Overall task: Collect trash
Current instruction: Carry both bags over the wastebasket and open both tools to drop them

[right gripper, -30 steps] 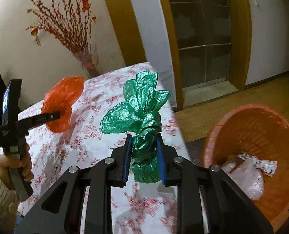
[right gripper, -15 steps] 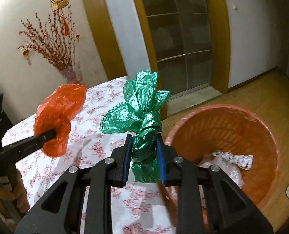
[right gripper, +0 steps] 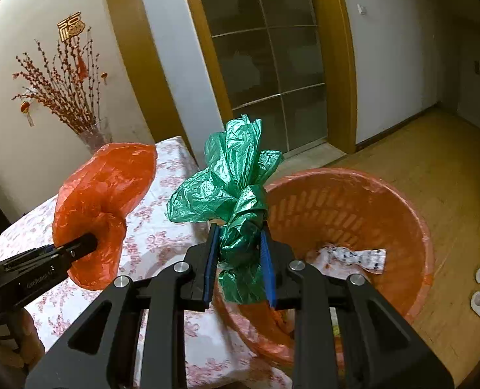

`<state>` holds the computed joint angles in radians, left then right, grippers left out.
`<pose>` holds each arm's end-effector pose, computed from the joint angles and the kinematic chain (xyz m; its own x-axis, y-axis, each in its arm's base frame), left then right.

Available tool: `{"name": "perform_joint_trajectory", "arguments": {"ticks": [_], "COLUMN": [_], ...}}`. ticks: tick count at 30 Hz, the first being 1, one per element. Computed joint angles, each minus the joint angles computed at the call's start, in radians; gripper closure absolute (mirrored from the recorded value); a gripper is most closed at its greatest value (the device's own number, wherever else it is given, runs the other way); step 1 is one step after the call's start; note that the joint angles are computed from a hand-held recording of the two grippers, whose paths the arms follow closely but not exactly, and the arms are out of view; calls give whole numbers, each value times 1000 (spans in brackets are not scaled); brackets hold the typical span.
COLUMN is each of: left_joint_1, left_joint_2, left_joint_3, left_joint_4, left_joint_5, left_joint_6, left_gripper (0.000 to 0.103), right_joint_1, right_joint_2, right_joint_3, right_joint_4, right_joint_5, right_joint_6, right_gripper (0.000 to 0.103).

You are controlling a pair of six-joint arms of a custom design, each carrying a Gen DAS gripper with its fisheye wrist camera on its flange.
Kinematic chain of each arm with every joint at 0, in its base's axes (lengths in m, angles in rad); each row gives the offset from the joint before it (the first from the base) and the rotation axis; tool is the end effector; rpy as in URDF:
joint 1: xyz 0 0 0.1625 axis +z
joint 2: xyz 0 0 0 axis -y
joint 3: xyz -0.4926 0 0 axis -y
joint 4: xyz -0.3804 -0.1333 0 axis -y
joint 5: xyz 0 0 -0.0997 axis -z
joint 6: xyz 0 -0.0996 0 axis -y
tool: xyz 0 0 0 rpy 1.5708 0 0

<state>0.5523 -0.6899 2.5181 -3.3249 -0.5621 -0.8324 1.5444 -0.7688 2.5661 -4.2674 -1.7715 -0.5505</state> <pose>-0.2082 -0.3839 0.0478 -0.7802 -0.0594 -0.6227 0.4041 0.7120 -0.5742 0.1027 -0.4099 0.1516 -0.8399 -0.1703 0.5153 -0.4963 0.6252 -0.6024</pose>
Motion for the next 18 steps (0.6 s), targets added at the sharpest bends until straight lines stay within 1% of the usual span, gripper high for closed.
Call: {"name": "perform_joint_trajectory", "arguments": {"ticks": [4,11,18], "left_joint_1": [-9,-16,-24], "left_joint_2": [28,79,123], "left_joint_3": [-22,-70,-119], "left_joint_4": [-12,-30,-41], "left_joint_5": [-20,-43,-72], "left_joint_6": [15,51,81], "left_gripper": [73,73,73], "right_joint_1": [-21,-38,-61], "right_joint_2": [-9,-17,-34], "right_joint_3": [15,24,28], "right_joint_4": [-24,-74,-93], "right_joint_5": [4,-17,-27], "right_joint_6": [-5,-19,-25], "right_gripper": [78,78,78]}}
